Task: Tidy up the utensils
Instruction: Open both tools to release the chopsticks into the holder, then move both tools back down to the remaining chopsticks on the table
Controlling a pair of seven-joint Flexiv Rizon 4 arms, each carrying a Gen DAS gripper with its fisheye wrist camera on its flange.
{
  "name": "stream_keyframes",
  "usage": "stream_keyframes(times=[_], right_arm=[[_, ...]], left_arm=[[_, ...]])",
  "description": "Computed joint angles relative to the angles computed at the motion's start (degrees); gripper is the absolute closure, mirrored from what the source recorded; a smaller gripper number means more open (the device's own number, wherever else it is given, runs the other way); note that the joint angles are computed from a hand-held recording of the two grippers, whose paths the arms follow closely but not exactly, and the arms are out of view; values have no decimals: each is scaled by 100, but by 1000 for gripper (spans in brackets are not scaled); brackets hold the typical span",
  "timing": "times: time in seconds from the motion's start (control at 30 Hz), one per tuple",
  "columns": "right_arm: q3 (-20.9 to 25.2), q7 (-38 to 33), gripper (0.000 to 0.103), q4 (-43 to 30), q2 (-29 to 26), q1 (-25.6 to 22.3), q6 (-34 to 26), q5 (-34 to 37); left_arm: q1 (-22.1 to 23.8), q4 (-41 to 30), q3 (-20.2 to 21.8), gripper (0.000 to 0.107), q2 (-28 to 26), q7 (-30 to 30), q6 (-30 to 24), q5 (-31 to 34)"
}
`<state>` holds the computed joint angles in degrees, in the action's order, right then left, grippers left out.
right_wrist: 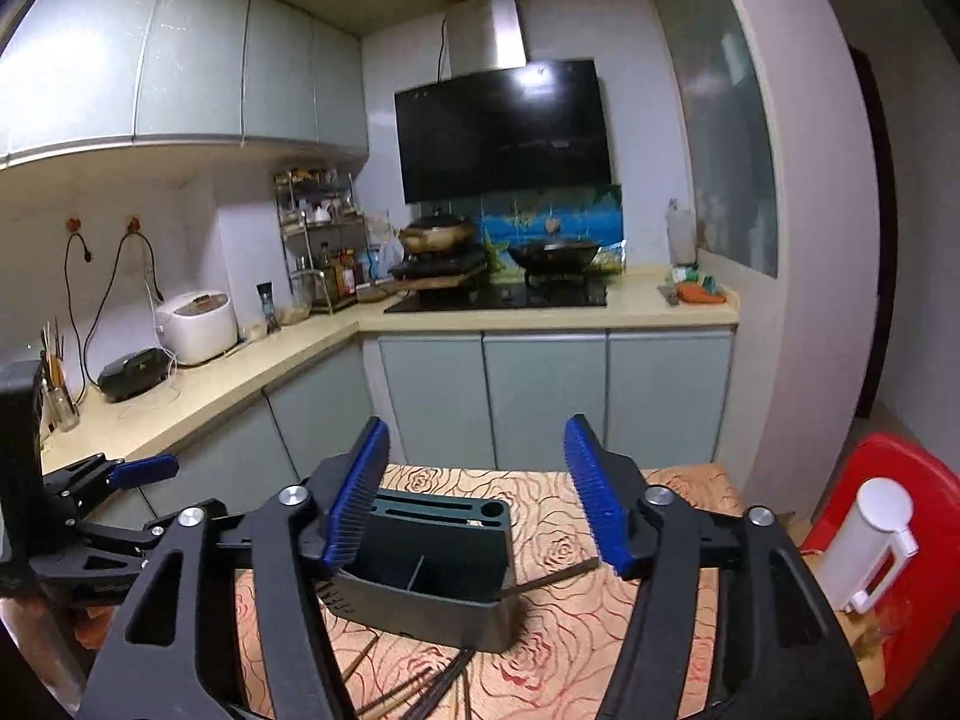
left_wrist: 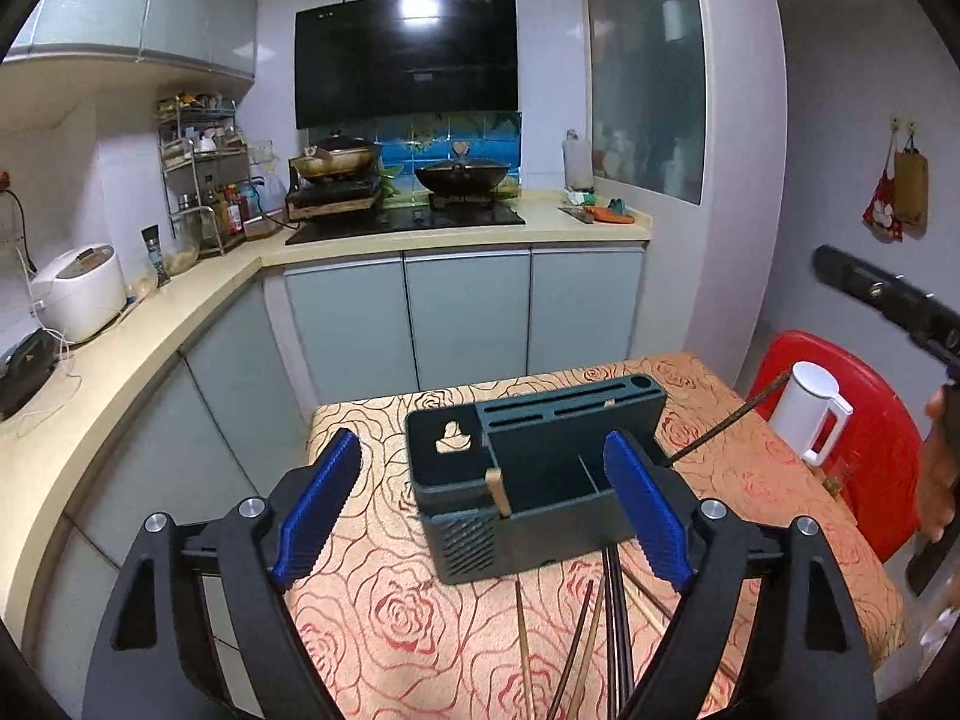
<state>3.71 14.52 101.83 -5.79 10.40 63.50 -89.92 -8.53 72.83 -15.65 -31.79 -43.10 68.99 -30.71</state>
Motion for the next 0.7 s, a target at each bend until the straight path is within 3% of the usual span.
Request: stream_keyframes(times=[0.1, 0.3, 0.53, 0.7], right_arm=[[126, 246, 38, 442, 347, -30, -85, -219], [467, 498, 35, 1449, 829, -22, -355, -295], [852, 920, 35, 2518, 976, 340, -1203, -51], [804, 965, 35, 2796, 875, 506, -1071, 133]], left_arm=[[190, 631, -154, 26, 315, 265, 381, -224], [700, 2282, -678, 26, 1059, 1502, 1167, -1160], [882, 3719, -1006, 26, 1568, 3107, 1688, -2945], [749, 4162, -1263, 26, 1658, 4527, 2157, -4430]])
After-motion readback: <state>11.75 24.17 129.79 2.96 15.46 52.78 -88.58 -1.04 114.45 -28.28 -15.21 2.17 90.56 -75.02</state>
